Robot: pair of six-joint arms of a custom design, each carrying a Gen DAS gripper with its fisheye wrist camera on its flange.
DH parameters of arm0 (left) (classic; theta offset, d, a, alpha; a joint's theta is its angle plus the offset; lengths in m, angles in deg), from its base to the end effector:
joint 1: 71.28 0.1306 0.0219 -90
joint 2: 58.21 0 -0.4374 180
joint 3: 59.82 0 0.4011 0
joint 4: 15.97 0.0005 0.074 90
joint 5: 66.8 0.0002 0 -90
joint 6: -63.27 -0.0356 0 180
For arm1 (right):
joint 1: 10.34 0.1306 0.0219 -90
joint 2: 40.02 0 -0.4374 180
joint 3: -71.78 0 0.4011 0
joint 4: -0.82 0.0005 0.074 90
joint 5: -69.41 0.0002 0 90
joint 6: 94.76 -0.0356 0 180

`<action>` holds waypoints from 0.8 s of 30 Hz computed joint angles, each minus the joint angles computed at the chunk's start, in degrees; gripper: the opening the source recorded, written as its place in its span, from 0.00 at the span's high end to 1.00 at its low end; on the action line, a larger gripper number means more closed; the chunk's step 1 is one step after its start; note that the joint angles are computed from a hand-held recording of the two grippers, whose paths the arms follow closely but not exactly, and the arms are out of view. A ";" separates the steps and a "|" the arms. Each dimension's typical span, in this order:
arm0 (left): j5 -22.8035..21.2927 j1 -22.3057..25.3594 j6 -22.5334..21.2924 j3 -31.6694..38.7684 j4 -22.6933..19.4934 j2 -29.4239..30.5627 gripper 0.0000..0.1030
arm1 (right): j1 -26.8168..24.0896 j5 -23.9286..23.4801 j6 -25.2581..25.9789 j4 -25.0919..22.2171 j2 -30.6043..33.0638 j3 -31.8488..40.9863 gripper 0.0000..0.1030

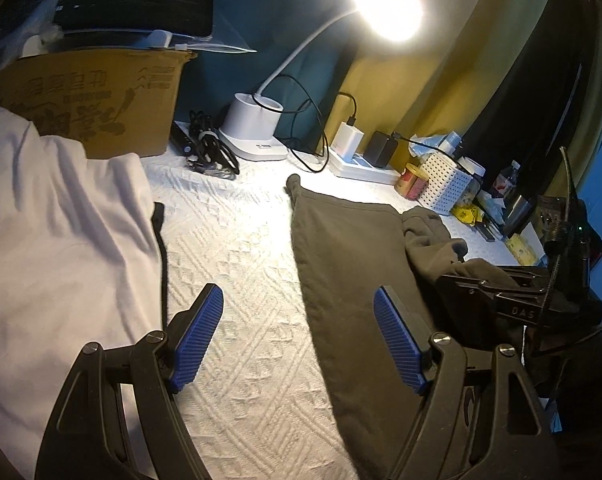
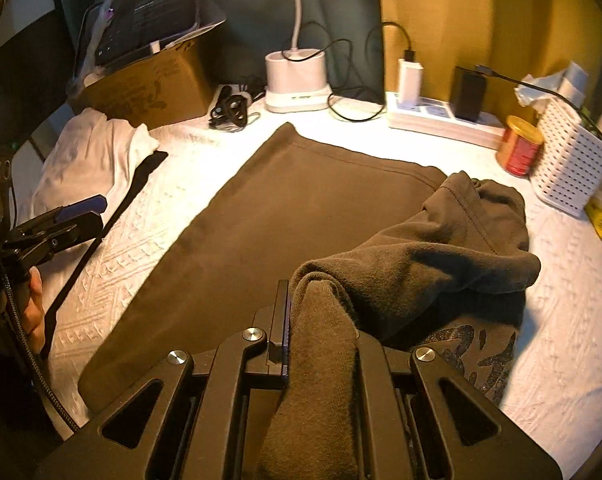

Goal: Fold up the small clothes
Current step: 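Lift the held edge with the right gripper and fold it across the shirt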

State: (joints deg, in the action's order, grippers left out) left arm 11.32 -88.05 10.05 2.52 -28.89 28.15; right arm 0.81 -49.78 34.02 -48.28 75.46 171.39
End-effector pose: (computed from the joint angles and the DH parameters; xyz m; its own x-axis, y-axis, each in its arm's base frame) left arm 0.4303 -0.1225 0.3383 -0.5356 -0.4505 -0.7142 -0.2446 0.8923 -0.3795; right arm 0.6248 0.1403 0.3205 -0.4605 -0.6481 -0.6066 -0.8462 0.5269 0.0795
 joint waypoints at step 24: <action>-3.23 0.07 1.43 -2.27 -3.47 -3.85 0.25 | 4.10 -3.65 2.39 -9.11 -4.66 -3.26 0.39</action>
State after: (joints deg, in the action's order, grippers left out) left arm 8.09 -87.98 11.48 0.25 -32.35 24.30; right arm 4.92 -53.43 36.41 -57.39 70.80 168.14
